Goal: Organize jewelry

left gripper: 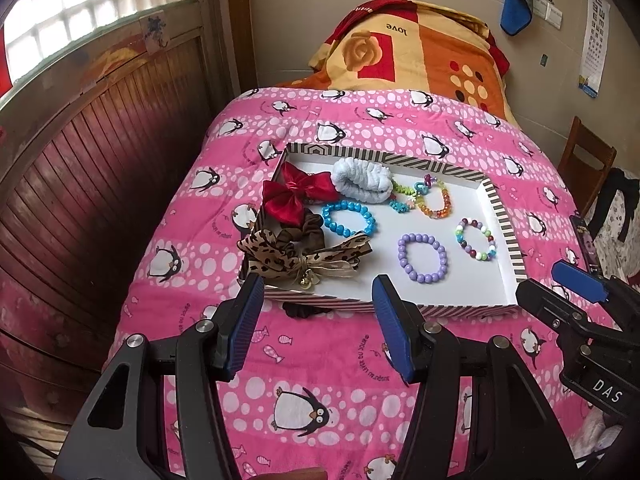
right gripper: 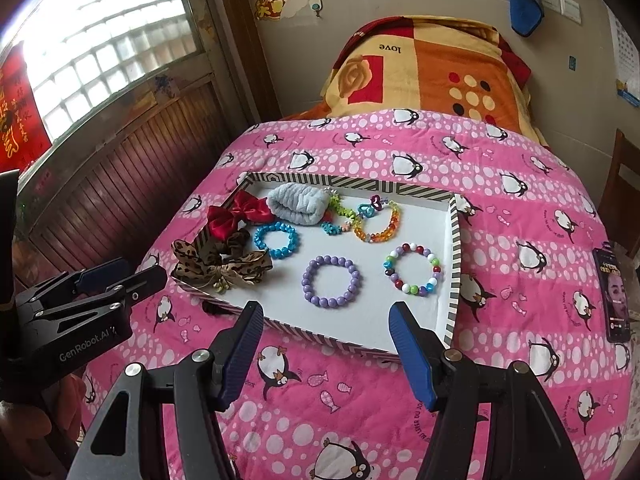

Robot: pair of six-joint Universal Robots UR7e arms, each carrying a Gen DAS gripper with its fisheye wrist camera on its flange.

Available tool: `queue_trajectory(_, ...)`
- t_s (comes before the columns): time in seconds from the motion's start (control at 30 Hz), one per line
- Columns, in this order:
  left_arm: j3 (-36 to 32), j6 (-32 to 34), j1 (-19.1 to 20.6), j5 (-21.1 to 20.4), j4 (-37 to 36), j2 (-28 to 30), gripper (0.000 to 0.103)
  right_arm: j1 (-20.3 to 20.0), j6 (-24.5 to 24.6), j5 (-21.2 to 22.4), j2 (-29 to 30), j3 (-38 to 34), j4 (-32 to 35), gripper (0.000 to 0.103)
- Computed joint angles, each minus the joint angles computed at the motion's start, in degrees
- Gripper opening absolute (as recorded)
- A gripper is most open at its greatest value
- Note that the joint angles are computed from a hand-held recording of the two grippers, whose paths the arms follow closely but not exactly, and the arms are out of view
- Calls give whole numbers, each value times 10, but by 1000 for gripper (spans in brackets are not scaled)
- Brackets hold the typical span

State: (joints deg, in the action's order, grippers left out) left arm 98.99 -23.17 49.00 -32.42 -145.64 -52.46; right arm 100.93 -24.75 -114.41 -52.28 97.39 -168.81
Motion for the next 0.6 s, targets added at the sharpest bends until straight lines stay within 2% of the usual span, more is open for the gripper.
queue_trajectory(0.6,-1,-9,0,-1,9,4,56,-4,3,-1,6,-5,6,63)
